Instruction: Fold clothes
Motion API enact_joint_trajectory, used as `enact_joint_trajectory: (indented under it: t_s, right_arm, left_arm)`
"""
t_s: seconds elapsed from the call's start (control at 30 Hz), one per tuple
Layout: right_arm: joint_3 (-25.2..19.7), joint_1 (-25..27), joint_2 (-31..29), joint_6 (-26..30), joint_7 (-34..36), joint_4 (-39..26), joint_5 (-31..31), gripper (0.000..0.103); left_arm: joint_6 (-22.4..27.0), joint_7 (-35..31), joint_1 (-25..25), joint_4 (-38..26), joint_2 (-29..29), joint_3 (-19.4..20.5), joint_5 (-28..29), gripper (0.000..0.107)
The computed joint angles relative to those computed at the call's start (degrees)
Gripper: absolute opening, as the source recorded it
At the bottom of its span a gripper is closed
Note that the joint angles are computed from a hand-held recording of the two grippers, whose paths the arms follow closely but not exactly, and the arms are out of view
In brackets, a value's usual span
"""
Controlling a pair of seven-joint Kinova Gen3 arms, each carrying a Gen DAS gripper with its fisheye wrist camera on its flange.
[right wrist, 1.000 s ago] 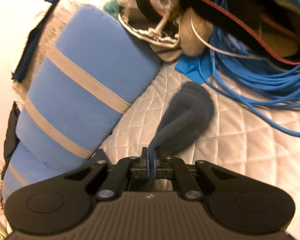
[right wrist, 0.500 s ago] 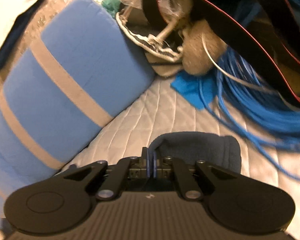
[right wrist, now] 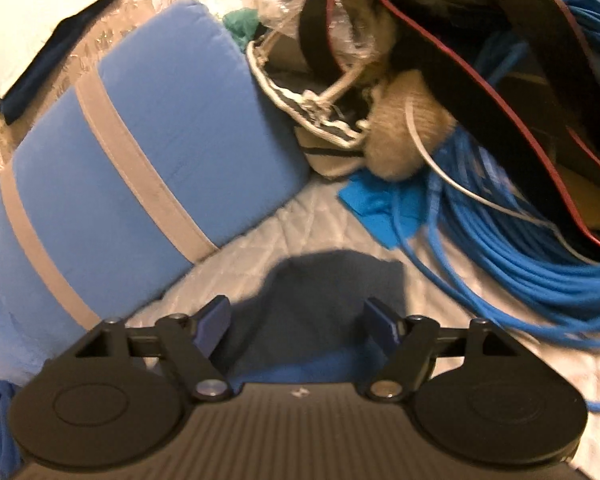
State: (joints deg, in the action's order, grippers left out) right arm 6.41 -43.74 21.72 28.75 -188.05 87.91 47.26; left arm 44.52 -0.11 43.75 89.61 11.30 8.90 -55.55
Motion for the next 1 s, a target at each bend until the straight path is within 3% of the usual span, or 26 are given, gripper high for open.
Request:
enact_joint_trajectory:
  t_s: [0.07,0.1,0.2,0.3,0.43,0.73,1.0]
  right_arm:
    - [-0.6,0.4,-1.7,-0.7,0.0,2.4,-0.7,0.076]
    - [-0.8,0.5,-2.4,-1.2,-0.3,3.7,-0.8,0.067]
    - [-2.3,1.2,-2.9,0.6,1.0,5.0,-2.0,0.057]
    - [-3.6,1.9,-2.0,3.3,3.4,4.7,-3.5,0.055]
    - [-2.6,1.4,-0.2,4.0,1.4,4.3,-2.9,0.054]
    - [6.3,-1.2,1.9,-10.5,-14.2,6.4,3.0,0.058]
    - [19.3,-7.9,5.7,-23.1,-18.1,7.1,1.4,0.054]
  left_arm:
    - [0.0,-0.2,0.0,0.0,0.0,0.1,0.0,0.084]
    - [0.1,-0.2,0.0,-0.1,0.0,0.1,0.0,0.084]
    - [0.4,-0.4,0.1,-0.2,0.2,0.1,0.2,0.084]
    - [0.7,-0.7,0.2,-0.3,0.3,0.1,0.5,0.084]
    - [1.1,-1.5,0.1,-0.7,0.5,0.0,1.2,0.084]
    - [1.1,-2.5,0.4,-0.9,0.8,-0.3,1.8,0.084]
    - [1.0,-2.5,0.5,-1.0,0.9,-0.4,1.8,0.084]
